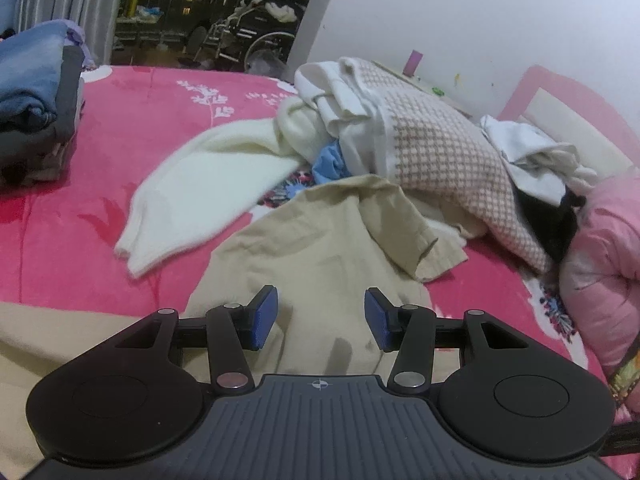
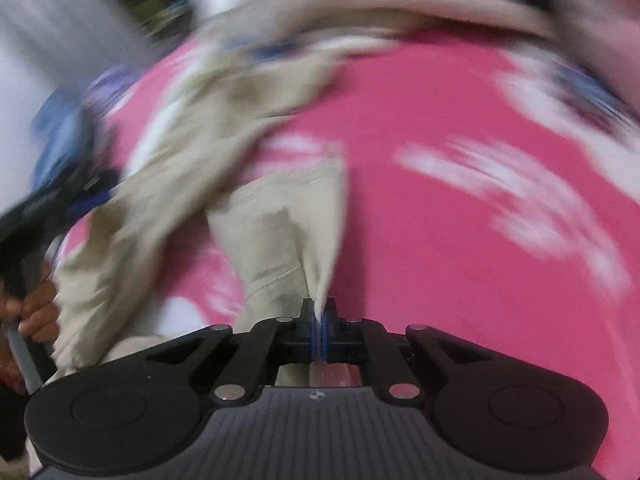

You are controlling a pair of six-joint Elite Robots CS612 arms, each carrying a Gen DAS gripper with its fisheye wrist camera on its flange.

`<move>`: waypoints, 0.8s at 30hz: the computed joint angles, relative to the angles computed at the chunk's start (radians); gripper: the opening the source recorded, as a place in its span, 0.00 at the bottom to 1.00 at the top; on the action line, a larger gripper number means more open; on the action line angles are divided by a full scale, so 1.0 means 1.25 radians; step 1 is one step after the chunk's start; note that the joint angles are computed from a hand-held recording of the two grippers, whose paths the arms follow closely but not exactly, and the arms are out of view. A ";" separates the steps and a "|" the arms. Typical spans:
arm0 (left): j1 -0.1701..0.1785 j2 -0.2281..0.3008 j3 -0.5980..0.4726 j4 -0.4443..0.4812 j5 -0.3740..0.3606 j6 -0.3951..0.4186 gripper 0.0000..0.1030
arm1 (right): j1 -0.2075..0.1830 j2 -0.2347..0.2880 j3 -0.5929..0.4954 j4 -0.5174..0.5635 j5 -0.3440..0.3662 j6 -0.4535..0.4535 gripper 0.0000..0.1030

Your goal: Fold clothes

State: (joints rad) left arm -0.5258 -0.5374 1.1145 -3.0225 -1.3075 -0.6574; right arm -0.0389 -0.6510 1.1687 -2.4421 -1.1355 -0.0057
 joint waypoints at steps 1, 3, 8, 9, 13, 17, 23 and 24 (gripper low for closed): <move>0.000 -0.001 0.002 0.004 -0.004 0.000 0.47 | -0.010 -0.018 0.030 -0.009 -0.024 0.046 0.04; -0.002 -0.002 0.002 0.017 -0.004 0.005 0.47 | -0.024 -0.049 0.080 -0.010 -0.078 0.107 0.04; -0.005 -0.004 0.003 0.035 -0.014 0.019 0.47 | -0.041 -0.097 0.147 -0.006 -0.144 0.163 0.05; -0.006 -0.005 0.002 0.038 -0.018 0.019 0.47 | -0.041 -0.101 0.151 -0.008 -0.151 0.165 0.07; -0.011 -0.008 0.006 0.044 -0.027 0.034 0.47 | -0.038 -0.108 0.162 -0.026 -0.184 0.183 0.15; -0.017 -0.012 0.012 0.045 -0.026 0.067 0.47 | -0.042 -0.128 0.191 -0.079 -0.197 0.185 0.15; -0.019 -0.015 0.014 0.045 -0.033 0.071 0.50 | -0.041 -0.142 0.224 -0.222 -0.164 0.132 0.15; -0.019 -0.015 0.015 0.044 -0.034 0.073 0.50 | -0.040 -0.143 0.227 -0.243 -0.157 0.114 0.15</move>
